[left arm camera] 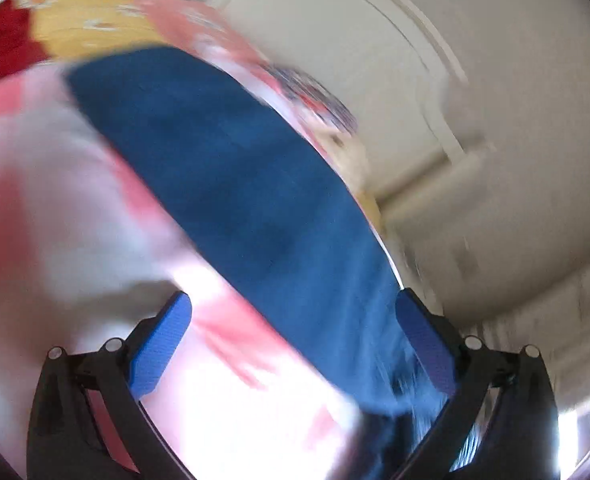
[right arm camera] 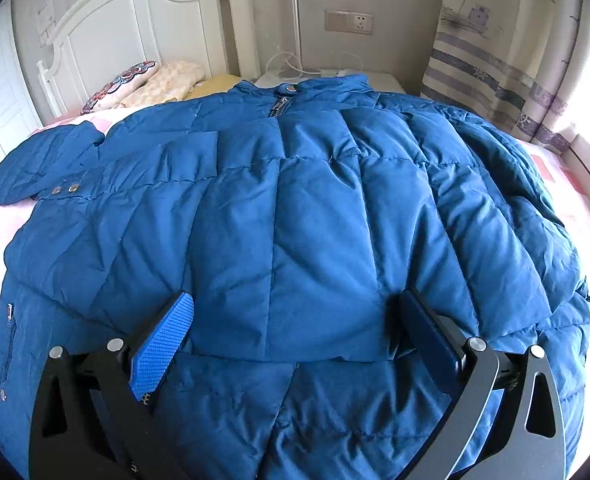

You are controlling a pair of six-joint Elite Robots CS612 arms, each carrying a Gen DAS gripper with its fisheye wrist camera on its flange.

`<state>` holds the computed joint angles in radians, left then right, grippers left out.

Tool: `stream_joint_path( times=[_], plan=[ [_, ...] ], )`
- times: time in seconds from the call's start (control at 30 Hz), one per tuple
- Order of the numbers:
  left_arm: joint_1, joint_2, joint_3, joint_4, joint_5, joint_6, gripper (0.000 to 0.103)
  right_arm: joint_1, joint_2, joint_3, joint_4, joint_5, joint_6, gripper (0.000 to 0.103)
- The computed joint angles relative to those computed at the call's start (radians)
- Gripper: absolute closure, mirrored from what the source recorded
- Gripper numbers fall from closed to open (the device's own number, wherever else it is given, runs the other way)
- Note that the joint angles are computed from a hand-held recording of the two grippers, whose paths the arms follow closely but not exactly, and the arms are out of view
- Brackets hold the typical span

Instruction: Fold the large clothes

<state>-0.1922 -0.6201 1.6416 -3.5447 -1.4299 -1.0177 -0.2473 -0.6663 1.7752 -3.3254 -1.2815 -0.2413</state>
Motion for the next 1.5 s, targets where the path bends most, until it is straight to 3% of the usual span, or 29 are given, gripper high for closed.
stream_joint_path(
  times=[0.1,0.17,0.23,0.3,0.37,0.43,0.53,0.63,0.73,0.83,0.87,0.93,0.97,1.0,1.03,1.1,1.2,1.3,1.4,1.5],
  plan=[
    [0.044,0.02,-0.036,0.01,-0.013,-0.03,0.003,0.003,0.002,-0.005,0.003,0.0,0.004,0.004],
    [0.062,0.033,-0.07,0.039,-0.007,-0.001,0.006,0.002,0.001,-0.003,0.002,0.001,0.004,0.004],
    [0.063,0.037,-0.097,0.103,0.023,0.041,0.024,0.001,0.001,-0.003,0.002,0.005,0.005,0.004],
    [0.062,0.037,-0.107,0.149,0.013,0.046,0.087,0.002,0.001,-0.003,0.002,0.009,0.009,0.004],
    [0.059,0.042,-0.095,0.069,-0.034,0.017,0.097,0.002,0.001,-0.005,0.003,0.012,0.012,0.004],
    [0.012,0.015,-0.068,0.024,0.049,0.113,0.098,0.002,0.002,-0.004,-0.003,0.017,0.016,0.004],
    [-0.065,-0.009,-0.051,-0.07,0.063,0.283,0.098,-0.012,0.004,0.004,-0.038,0.064,0.045,0.005],
    [-0.139,-0.018,-0.058,-0.109,-0.037,0.45,0.098,-0.063,0.03,0.03,-0.262,0.2,0.246,0.005],
    [-0.235,-0.009,-0.087,-0.048,-0.09,0.642,0.097,-0.106,0.063,0.04,-0.499,0.204,0.506,0.005],
    [-0.312,0.022,-0.117,0.044,-0.103,0.809,0.094,-0.129,0.077,0.035,-0.535,0.178,0.658,0.005],
    [-0.337,0.038,-0.139,0.119,-0.112,0.87,0.093,-0.133,0.079,0.031,-0.52,0.182,0.686,0.005],
    [-0.363,0.061,-0.175,0.274,-0.131,0.936,0.081,-0.134,0.08,0.022,-0.483,0.184,0.705,0.005],
    [-0.375,0.07,-0.179,0.311,-0.107,0.96,0.059,-0.132,0.08,0.018,-0.467,0.19,0.702,0.005],
    [-0.396,0.081,-0.177,0.306,-0.044,1.016,0.048,-0.129,0.079,0.016,-0.459,0.189,0.695,0.005],
    [-0.408,0.08,-0.17,0.295,-0.014,1.051,0.044,-0.135,0.08,0.014,-0.455,0.197,0.685,0.005],
    [-0.408,0.069,-0.158,0.295,-0.04,1.084,0.018,-0.133,0.08,0.01,-0.45,0.203,0.673,0.005],
    [-0.404,0.031,-0.106,0.25,-0.055,1.063,0.015,-0.135,0.081,0.003,-0.427,0.207,0.67,0.005],
    [-0.386,-0.005,-0.025,0.105,-0.094,1.0,0.006,-0.138,0.083,0.006,-0.427,0.21,0.675,0.005],
    [-0.367,-0.017,0.017,0.021,-0.039,0.909,0.003,-0.139,0.082,0.011,-0.426,0.21,0.665,0.005],
    [-0.335,-0.029,0.039,0.061,0.033,0.789,0.004,-0.137,0.08,0.014,-0.416,0.208,0.657,0.005]
  ],
)
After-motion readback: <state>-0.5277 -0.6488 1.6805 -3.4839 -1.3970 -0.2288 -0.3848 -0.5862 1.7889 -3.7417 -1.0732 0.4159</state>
